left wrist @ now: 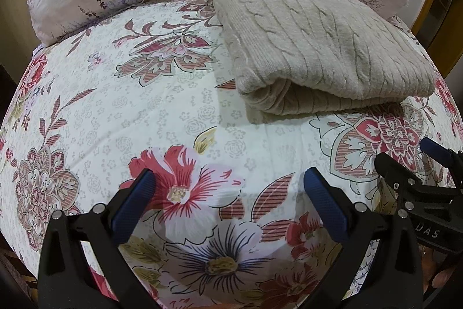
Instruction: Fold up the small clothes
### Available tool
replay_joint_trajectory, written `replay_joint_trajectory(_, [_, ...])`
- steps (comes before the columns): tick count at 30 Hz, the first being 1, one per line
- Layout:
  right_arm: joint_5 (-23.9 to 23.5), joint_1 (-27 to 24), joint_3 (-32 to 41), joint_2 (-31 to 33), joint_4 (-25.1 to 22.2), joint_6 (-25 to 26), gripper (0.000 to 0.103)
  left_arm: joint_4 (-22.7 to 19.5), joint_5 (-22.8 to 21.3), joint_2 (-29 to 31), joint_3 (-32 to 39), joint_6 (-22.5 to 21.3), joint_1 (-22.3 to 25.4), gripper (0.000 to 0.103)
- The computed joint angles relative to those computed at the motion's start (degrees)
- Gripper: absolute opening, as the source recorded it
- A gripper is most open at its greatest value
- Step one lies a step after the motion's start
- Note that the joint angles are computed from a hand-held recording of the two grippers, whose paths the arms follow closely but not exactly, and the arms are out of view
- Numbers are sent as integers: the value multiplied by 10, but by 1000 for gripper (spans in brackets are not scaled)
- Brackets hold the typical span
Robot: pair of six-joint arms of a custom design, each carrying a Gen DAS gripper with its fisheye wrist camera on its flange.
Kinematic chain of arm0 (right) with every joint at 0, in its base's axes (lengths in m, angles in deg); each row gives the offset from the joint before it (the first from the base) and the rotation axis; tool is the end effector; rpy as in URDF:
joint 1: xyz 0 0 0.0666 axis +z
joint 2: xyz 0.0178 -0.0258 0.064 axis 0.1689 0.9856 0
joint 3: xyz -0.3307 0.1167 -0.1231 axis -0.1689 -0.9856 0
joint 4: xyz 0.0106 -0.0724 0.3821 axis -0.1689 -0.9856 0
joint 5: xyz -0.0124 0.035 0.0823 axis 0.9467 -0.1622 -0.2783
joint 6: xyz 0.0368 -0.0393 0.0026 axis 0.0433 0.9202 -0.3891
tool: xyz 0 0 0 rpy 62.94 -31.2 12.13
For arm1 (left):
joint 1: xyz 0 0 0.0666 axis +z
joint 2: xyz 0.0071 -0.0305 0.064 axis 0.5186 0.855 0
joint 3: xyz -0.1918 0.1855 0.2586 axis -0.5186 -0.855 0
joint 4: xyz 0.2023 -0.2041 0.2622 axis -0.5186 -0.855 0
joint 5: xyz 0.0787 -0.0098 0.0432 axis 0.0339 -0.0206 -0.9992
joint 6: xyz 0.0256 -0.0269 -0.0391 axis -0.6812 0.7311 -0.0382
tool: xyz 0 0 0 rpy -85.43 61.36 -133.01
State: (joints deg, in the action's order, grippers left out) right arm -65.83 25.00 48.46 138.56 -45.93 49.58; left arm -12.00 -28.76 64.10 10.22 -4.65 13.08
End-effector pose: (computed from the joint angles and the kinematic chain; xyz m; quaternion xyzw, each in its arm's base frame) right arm 0.6104 0.1661 0.3313 -0.1098 0.9645 0.0343 0.2379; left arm 0.5394 -0.1690 0.3095 -0.0795 0.9644 0.0200 0.2513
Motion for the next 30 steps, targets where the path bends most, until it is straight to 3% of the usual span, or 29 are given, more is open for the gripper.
replay_joint_trajectory(30, [0, 0, 1, 1, 0, 0, 102, -7, 4, 1, 2, -3, 2, 101])
